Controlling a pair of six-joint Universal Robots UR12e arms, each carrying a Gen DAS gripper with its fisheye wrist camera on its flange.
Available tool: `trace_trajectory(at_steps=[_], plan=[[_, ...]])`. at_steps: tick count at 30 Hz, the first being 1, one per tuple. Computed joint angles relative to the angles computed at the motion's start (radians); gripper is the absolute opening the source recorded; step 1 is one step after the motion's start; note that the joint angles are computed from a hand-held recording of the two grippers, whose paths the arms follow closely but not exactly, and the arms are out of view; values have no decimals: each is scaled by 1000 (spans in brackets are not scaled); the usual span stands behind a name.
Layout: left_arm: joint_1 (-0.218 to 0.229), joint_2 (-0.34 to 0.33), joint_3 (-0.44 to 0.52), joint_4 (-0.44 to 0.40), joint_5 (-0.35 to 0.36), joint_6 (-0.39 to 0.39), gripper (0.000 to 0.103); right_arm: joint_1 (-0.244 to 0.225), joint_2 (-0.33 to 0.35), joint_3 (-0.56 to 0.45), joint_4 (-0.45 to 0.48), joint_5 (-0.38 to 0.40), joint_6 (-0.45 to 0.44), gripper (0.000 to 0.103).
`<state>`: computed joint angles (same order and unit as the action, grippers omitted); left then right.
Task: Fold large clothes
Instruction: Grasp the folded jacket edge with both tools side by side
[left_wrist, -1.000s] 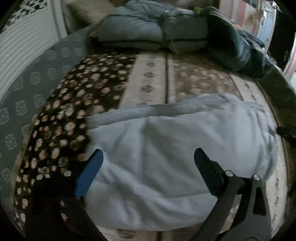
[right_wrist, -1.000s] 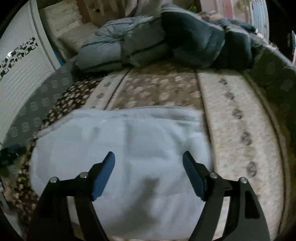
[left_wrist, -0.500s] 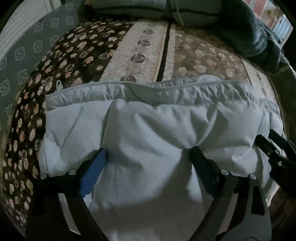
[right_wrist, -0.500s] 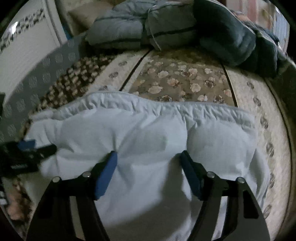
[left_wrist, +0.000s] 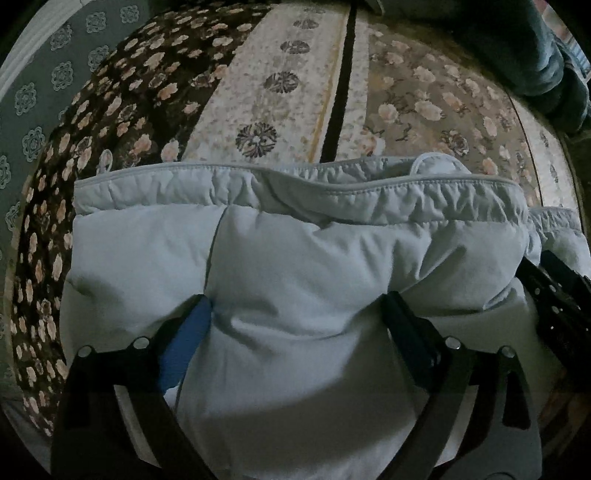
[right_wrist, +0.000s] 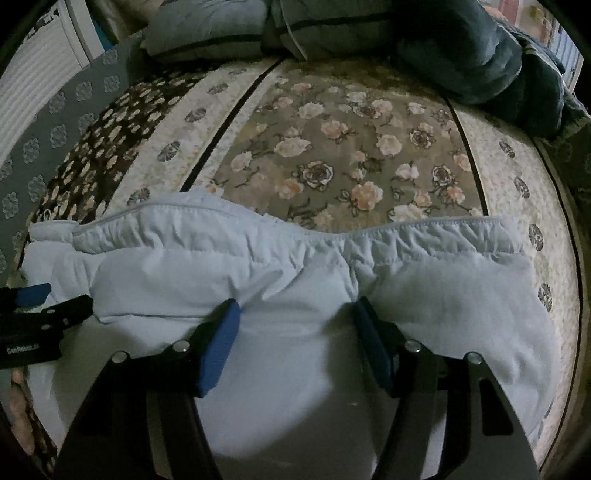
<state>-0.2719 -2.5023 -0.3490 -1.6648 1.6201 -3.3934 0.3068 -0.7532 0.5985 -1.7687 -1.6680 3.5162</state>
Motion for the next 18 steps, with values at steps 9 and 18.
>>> trace_trajectory(at_steps=[9, 18], plan=[[1, 12, -28, 11, 16, 20, 95, 0, 9, -7, 2, -5, -6, 64], [2, 2, -28, 6, 10, 34, 100, 1, 18, -19, 20, -13, -6, 64]])
